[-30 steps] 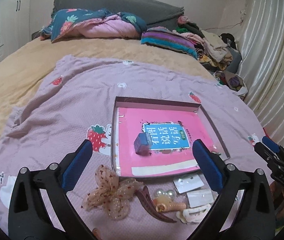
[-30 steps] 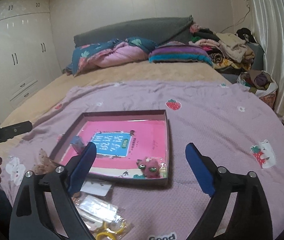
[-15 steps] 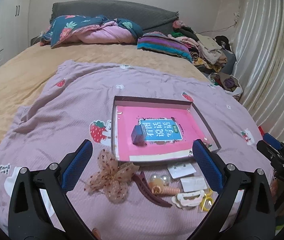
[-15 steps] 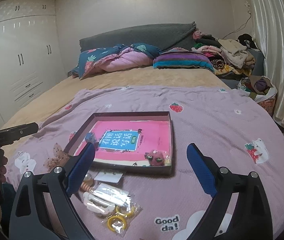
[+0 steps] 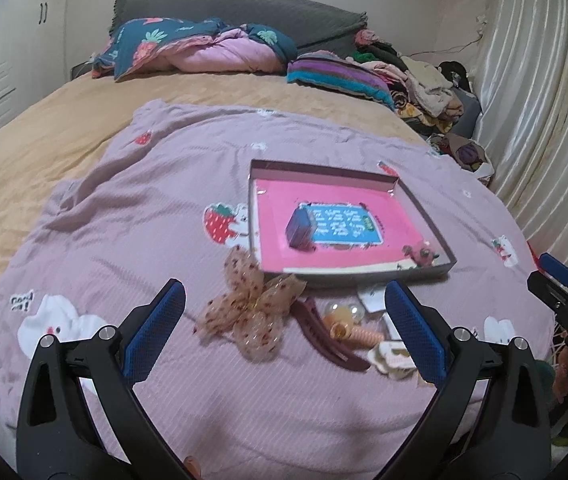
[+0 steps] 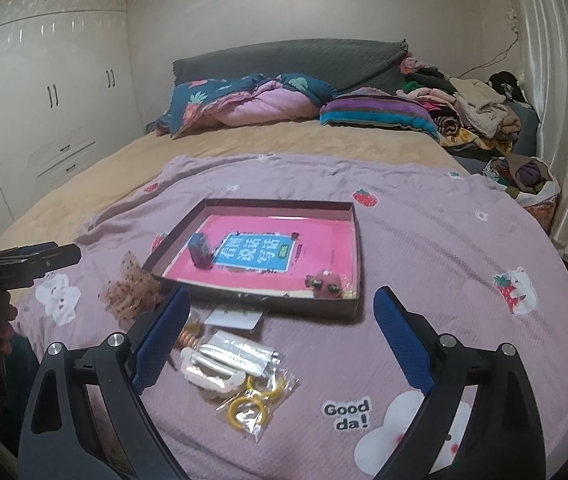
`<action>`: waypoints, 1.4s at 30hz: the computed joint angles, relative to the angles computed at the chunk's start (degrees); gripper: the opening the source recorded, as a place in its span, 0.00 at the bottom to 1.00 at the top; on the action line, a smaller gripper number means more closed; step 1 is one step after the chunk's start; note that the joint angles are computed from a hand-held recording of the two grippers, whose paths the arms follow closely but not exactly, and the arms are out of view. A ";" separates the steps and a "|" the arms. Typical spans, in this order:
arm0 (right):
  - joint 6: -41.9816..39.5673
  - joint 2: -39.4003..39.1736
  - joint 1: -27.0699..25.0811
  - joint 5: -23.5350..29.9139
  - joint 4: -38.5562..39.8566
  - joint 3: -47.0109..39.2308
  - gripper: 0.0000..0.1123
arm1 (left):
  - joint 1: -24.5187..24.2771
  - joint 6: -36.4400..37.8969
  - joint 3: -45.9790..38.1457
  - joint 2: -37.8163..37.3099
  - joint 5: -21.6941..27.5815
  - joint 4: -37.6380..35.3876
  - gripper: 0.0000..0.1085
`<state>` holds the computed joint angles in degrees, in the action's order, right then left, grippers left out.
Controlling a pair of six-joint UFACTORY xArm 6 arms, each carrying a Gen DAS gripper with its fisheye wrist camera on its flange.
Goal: Organize jewelry
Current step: 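Withdraw both tools from the tray, then grasp the sheer bow clip with the left tool while the right tool grasps the earring bag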
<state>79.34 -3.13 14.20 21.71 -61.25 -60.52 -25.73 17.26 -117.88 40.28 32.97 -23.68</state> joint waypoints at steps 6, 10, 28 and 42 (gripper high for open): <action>-2.44 0.80 1.66 0.03 2.36 0.38 0.82 | 0.34 0.49 5.45 -2.45 -1.33 0.49 0.86; -4.88 1.72 3.00 0.27 4.48 0.31 0.82 | 0.61 0.39 7.88 -3.27 -1.93 1.61 0.86; -15.49 9.98 4.10 -1.95 15.86 -2.83 0.82 | 1.91 -2.41 8.36 0.25 -0.34 8.20 0.86; -27.94 26.41 0.84 -0.80 35.68 -18.50 0.82 | 1.68 -2.77 -18.55 17.32 11.01 9.33 0.75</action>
<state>51.39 23.29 15.03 20.92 -25.57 -79.02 -24.04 14.49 -136.42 57.59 43.97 -14.36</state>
